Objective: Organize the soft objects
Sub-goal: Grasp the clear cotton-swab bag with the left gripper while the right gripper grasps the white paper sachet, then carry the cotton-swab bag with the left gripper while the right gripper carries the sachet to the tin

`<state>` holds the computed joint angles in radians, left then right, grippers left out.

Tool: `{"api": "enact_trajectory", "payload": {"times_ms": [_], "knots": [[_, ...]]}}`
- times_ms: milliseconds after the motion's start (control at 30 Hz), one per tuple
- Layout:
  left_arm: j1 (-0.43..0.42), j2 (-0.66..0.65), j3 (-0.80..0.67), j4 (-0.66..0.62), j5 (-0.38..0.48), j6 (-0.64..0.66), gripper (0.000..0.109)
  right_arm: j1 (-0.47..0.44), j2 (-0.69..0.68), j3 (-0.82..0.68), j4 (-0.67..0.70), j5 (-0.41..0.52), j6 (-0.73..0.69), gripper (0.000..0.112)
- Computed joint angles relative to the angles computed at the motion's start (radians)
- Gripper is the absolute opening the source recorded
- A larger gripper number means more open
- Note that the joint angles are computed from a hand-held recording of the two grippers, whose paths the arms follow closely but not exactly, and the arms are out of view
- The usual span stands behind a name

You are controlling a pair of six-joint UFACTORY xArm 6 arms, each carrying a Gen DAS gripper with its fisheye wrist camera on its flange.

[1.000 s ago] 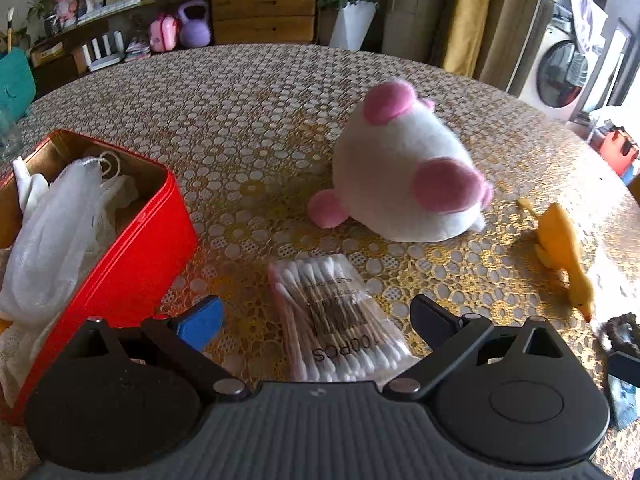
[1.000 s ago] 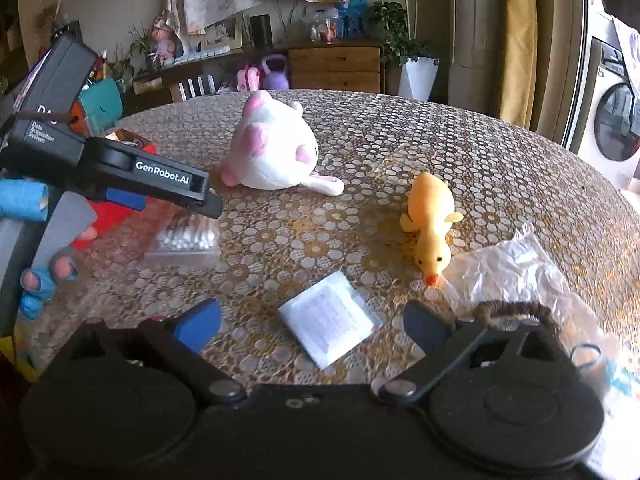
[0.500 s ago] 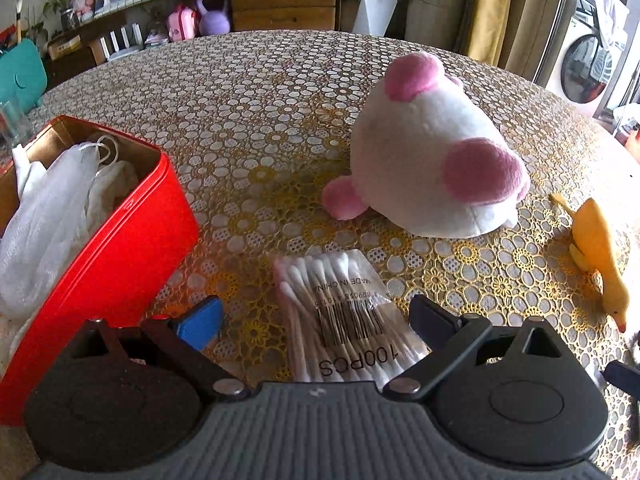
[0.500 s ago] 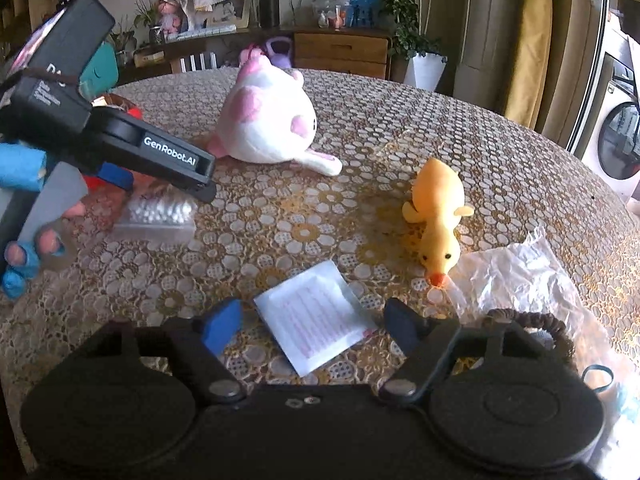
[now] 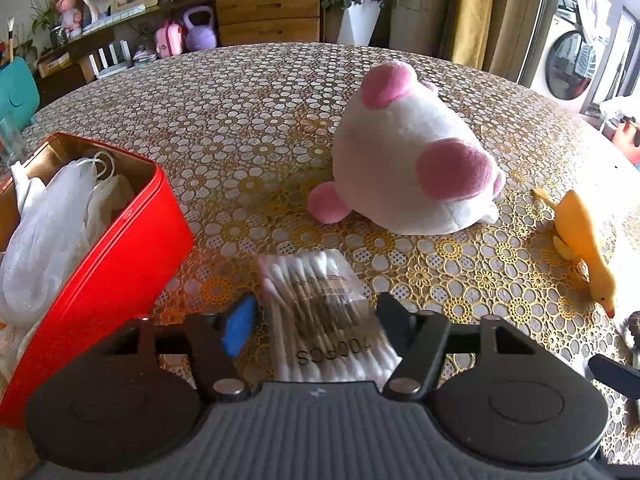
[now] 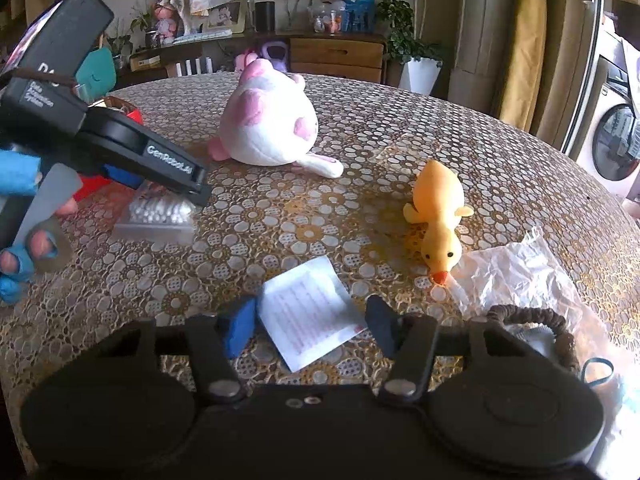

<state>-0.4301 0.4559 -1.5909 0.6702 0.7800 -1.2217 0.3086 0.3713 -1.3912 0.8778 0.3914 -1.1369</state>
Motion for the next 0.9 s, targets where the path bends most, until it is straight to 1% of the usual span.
{"api": "enact_trajectory", "payload": {"times_ms": [67,267,367,433,533,800,900], "knots": [[0.002,-0.008,0.011,0.003,-0.01,0.006,0.051,-0.001,-0.003,0.002,-0.008,-0.001,0.019,0.056],[0.022,-0.053,0.085,-0.015,-0.095,0.029,0.043,0.005,-0.021,0.026,-0.03,-0.02,0.058,0.049],[0.027,-0.083,0.129,-0.02,-0.125,0.037,0.043,0.005,-0.032,0.037,-0.037,-0.025,0.083,0.046],[0.03,-0.106,0.161,-0.02,-0.143,0.041,0.042,0.004,-0.041,0.045,-0.042,-0.023,0.1,0.041],[0.036,-0.138,0.204,-0.031,-0.169,0.045,0.042,0.008,-0.057,0.064,-0.059,-0.033,0.128,0.039],[0.049,-0.255,0.337,-0.089,-0.254,0.099,0.042,0.021,-0.117,0.119,-0.083,-0.052,0.185,0.038],[0.053,-0.3,0.38,-0.128,-0.277,0.136,0.042,0.027,-0.15,0.139,-0.077,-0.044,0.196,0.037]]}}
